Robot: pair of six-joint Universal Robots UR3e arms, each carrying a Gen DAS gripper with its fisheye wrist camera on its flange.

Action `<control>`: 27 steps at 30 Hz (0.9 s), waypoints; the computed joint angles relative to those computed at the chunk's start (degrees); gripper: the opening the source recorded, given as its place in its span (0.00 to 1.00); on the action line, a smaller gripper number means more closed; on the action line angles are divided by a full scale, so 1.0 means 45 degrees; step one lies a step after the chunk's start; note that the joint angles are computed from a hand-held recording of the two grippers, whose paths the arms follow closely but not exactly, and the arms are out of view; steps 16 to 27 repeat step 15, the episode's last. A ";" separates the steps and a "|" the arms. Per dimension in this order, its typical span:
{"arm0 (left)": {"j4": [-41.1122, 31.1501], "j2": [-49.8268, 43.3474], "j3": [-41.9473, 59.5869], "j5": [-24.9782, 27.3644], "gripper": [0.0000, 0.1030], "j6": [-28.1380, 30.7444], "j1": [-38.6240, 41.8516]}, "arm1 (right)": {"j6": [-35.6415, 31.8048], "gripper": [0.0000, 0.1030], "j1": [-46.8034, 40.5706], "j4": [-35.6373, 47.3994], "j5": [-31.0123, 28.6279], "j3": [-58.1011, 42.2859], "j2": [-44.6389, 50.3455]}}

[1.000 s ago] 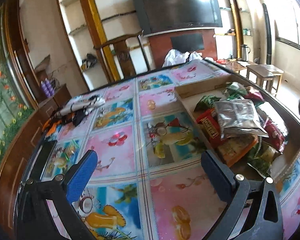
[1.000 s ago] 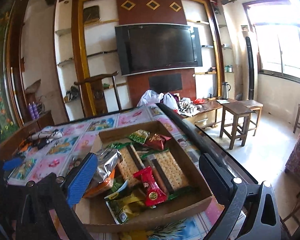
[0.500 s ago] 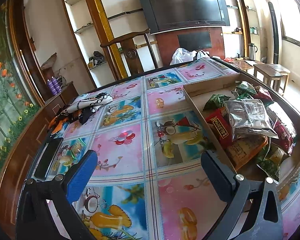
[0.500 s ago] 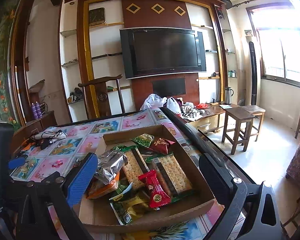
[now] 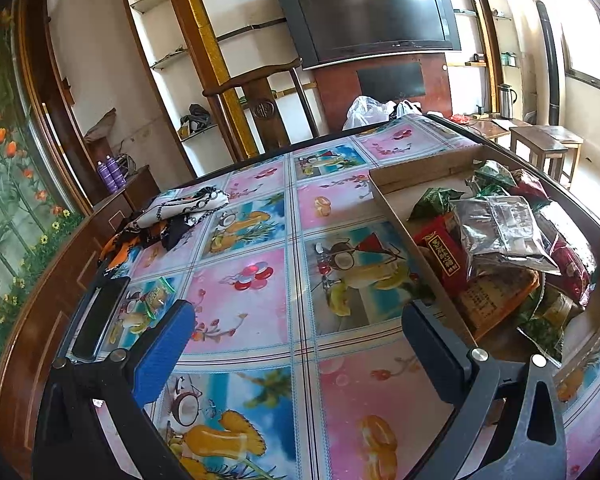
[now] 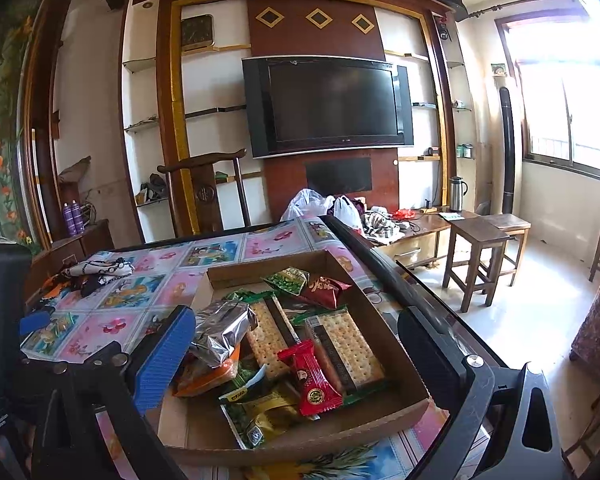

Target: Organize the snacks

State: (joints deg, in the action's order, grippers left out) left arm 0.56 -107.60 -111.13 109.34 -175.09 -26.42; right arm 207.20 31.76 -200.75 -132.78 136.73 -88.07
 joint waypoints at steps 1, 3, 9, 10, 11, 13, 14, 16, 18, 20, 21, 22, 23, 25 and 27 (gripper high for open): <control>0.0009 0.0005 -0.0008 -0.0028 1.00 -0.0003 0.0006 | -0.0002 0.99 0.0008 0.0013 -0.0019 -0.0017 0.0013; 0.0052 -0.0055 0.0021 0.0077 1.00 -0.0003 -0.0041 | -0.0003 0.99 0.0015 -0.0006 -0.0033 -0.0014 0.0019; 0.0006 0.0086 -0.0058 -0.0132 1.00 0.0115 0.0103 | -0.0041 0.99 -0.0028 -0.0049 0.0003 -0.0038 0.0047; -0.0156 0.0225 -0.0102 -0.0362 1.00 0.0111 0.0220 | -0.0051 0.99 -0.0056 -0.0049 0.0027 -0.0039 0.0051; -0.0272 0.0327 -0.0146 -0.0448 1.00 0.0066 0.0284 | -0.0055 0.99 -0.0027 -0.0054 -0.0017 -0.0051 0.0063; -0.0231 0.0262 -0.0137 -0.0132 1.00 0.0054 0.0232 | -0.0109 0.99 -0.0009 -0.0163 -0.0066 -0.0057 0.0128; -0.0111 0.0186 -0.0113 0.0053 1.00 0.0091 0.0185 | -0.0123 0.99 -0.0008 -0.0170 -0.0090 -0.0068 0.0152; -0.0026 0.0142 -0.0089 0.0134 1.00 0.0105 0.0170 | -0.0176 0.99 -0.0013 -0.0216 -0.0125 -0.0089 0.0217; -0.0026 0.0142 -0.0089 0.0134 1.00 0.0105 0.0170 | -0.0176 0.99 -0.0013 -0.0216 -0.0125 -0.0089 0.0217; -0.0026 0.0142 -0.0089 0.0134 1.00 0.0105 0.0170 | -0.0176 0.99 -0.0013 -0.0216 -0.0125 -0.0089 0.0217; -0.0026 0.0142 -0.0089 0.0134 1.00 0.0105 0.0170 | -0.0176 0.99 -0.0013 -0.0216 -0.0125 -0.0089 0.0217; -0.0026 0.0142 -0.0089 0.0134 1.00 0.0105 0.0170 | -0.0176 0.99 -0.0013 -0.0216 -0.0125 -0.0089 0.0217; -0.0026 0.0142 -0.0089 0.0134 1.00 0.0105 0.0170 | -0.0176 0.99 -0.0013 -0.0216 -0.0125 -0.0089 0.0217; -0.0026 0.0142 -0.0089 0.0134 1.00 0.0105 0.0170 | -0.0176 0.99 -0.0013 -0.0216 -0.0125 -0.0089 0.0217; -0.0026 0.0142 -0.0089 0.0134 1.00 0.0105 0.0170 | -0.0176 0.99 -0.0013 -0.0216 -0.0125 -0.0089 0.0217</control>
